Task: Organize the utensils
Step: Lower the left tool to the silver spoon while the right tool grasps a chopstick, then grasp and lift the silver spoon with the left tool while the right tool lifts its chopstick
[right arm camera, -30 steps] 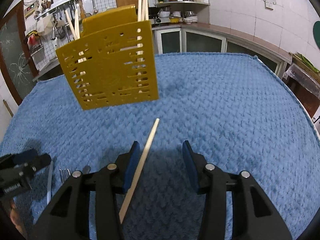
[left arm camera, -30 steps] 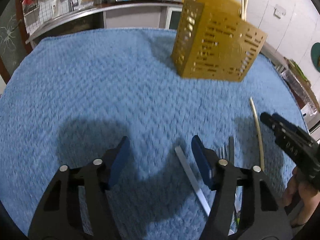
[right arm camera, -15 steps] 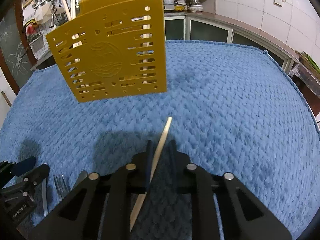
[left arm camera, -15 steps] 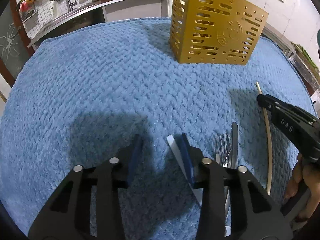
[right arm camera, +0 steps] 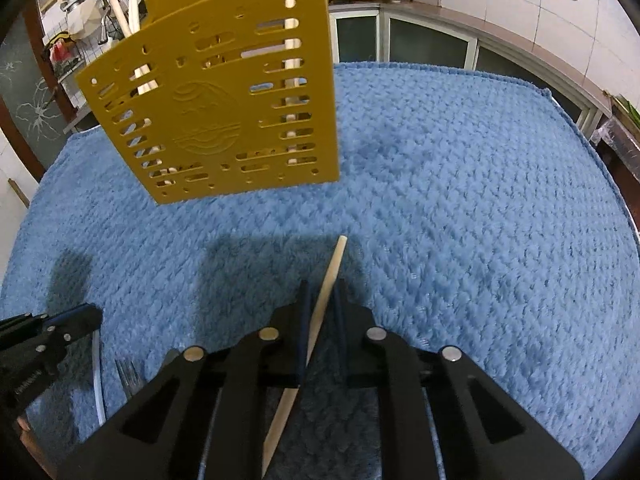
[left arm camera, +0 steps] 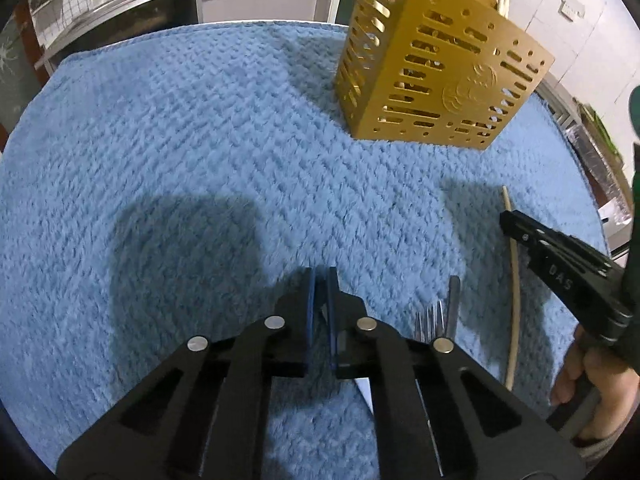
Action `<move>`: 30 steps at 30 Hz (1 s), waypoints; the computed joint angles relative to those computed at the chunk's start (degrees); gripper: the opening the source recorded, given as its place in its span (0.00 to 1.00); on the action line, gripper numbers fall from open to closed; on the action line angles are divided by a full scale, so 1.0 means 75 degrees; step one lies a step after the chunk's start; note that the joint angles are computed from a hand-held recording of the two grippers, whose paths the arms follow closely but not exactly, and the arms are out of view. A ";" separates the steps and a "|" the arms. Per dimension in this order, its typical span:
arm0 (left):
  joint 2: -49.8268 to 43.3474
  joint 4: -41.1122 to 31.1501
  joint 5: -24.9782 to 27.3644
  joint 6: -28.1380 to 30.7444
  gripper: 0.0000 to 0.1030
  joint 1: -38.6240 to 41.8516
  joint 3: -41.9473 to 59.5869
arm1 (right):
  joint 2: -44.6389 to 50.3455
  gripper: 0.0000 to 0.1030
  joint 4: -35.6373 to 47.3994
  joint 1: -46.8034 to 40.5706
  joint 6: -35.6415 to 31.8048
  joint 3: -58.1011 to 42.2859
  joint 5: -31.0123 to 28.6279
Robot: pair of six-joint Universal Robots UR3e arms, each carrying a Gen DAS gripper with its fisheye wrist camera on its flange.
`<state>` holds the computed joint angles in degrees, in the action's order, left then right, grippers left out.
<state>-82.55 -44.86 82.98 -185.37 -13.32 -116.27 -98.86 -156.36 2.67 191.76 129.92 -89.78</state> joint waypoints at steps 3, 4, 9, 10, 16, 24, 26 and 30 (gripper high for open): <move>0.0305 -0.0027 -0.0040 0.0040 0.04 0.0038 -0.0216 | -0.0040 0.12 -0.0204 -0.0093 -0.0019 0.0165 0.0125; 0.0423 -0.0038 -0.0037 0.0037 0.06 -0.0003 -0.0303 | -0.0033 0.12 -0.0220 -0.0093 -0.0021 0.0160 0.0129; 0.0594 -0.0030 0.0299 -0.0080 0.25 -0.0514 -0.0548 | -0.0181 0.12 -0.0232 -0.0214 -0.0129 0.0309 0.0256; 0.0510 -0.0009 0.0418 -0.0160 0.25 -0.0668 -0.0530 | -0.0208 0.12 -0.0202 -0.0229 -0.0128 0.0309 0.0284; 0.0080 0.0022 0.0948 -0.0389 0.13 -0.1046 -0.0170 | -0.0264 0.12 -0.0335 -0.0259 -0.0172 0.0445 0.0302; -0.0528 0.0276 0.0896 -0.0392 0.09 -0.1005 0.0271 | 0.0104 0.12 0.0164 0.0254 0.0139 -0.0150 -0.0205; -0.0681 0.0308 0.0761 -0.0363 0.08 -0.0909 0.0413 | 0.0091 0.11 0.0412 0.0176 0.0179 -0.0295 -0.0080; -0.0572 0.0280 0.0287 -0.0223 0.07 -0.0607 0.0427 | -0.0200 0.08 0.0480 -0.0147 0.0070 -0.0121 0.0331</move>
<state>-86.84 -42.77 85.13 -187.05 -17.87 -113.06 -100.35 -152.76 1.56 192.28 129.01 -87.30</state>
